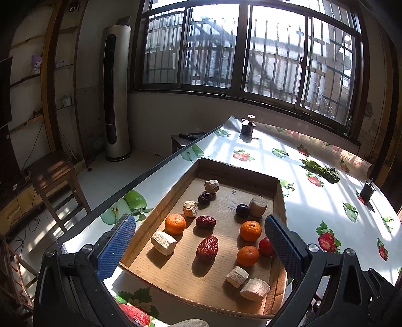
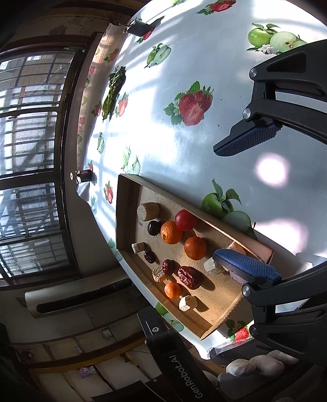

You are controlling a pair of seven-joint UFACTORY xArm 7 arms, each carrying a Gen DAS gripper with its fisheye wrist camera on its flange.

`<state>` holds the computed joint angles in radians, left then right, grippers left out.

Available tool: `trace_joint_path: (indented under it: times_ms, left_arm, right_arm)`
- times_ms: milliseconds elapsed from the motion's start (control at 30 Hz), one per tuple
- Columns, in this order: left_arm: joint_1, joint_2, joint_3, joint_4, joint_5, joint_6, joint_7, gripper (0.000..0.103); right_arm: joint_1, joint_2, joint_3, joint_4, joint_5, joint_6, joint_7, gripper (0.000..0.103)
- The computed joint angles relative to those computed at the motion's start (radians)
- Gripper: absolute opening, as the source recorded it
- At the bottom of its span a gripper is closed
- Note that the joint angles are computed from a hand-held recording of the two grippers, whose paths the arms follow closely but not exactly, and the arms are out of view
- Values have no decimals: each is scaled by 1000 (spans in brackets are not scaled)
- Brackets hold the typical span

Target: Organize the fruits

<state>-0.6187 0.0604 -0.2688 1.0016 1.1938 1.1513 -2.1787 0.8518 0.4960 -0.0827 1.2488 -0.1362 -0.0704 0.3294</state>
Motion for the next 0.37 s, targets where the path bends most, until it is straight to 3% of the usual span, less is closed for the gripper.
trace_joint_path:
  times_ms: [200,367]
  left_arm:
    - [-9,-25,-17,25,66,47,82,103]
    - [12,9,-1,89,39,-42,161,103]
  right_arm:
    - [49,-5,-53,29,-33,2,-11,83]
    - [-41,-15,28,33,-11,0,-30,85]
